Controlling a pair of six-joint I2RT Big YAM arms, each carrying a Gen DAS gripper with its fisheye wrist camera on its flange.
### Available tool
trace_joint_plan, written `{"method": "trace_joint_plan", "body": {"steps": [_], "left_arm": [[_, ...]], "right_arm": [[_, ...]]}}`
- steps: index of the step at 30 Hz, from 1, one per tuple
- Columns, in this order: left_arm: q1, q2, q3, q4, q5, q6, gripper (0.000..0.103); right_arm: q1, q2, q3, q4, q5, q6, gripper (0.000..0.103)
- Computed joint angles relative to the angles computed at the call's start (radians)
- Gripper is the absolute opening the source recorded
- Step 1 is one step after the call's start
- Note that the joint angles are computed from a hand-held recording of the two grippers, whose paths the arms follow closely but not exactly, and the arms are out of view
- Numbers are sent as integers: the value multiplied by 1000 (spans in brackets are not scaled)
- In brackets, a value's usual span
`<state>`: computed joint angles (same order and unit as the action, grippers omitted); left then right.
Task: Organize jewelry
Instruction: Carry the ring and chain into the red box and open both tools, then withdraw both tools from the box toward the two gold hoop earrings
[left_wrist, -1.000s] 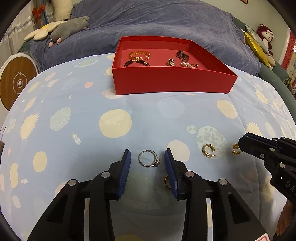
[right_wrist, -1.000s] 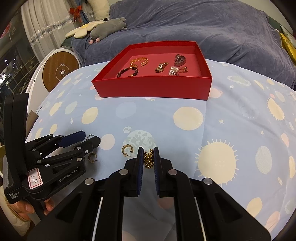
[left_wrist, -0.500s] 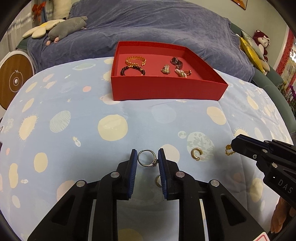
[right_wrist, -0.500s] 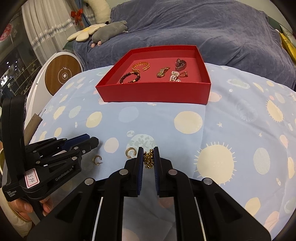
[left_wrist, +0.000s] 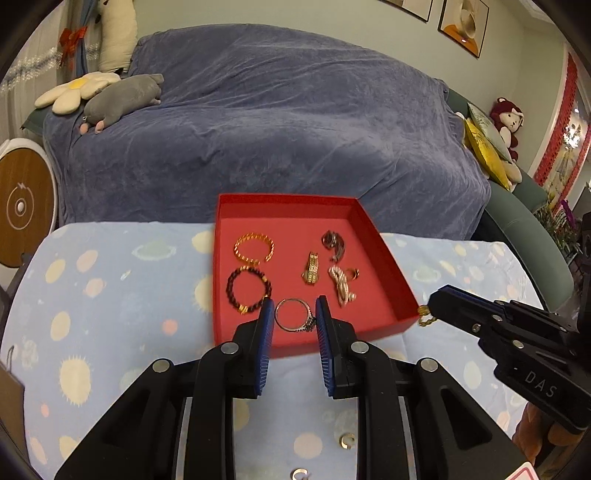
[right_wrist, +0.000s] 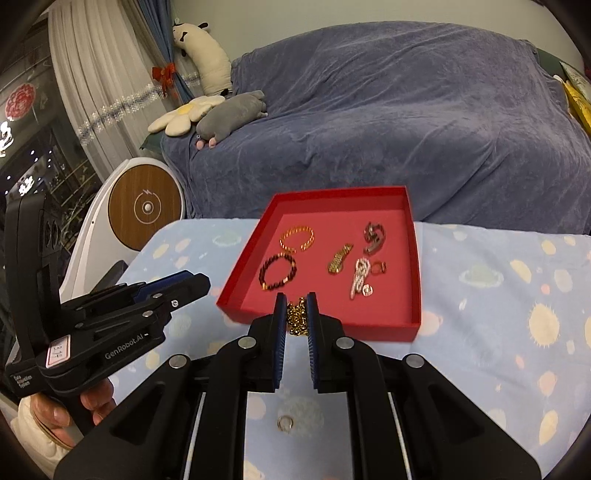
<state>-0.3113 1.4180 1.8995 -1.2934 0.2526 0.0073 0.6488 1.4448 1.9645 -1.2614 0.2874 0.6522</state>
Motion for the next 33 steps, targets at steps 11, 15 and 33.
{"method": "trace_joint_plan", "body": {"steps": [11,15,33], "left_arm": [[-38,284,203,-67,-35,-53,20],[-42,308,190,-60,-48,-45,20],[-35,114,7,62,-164,-12,42]], "right_arm": [[-170,136,-28,82,-264,86,10],[-166,166,-27,64,-240,56,10],[-69,5,-110,33,-60,-8,13]]}}
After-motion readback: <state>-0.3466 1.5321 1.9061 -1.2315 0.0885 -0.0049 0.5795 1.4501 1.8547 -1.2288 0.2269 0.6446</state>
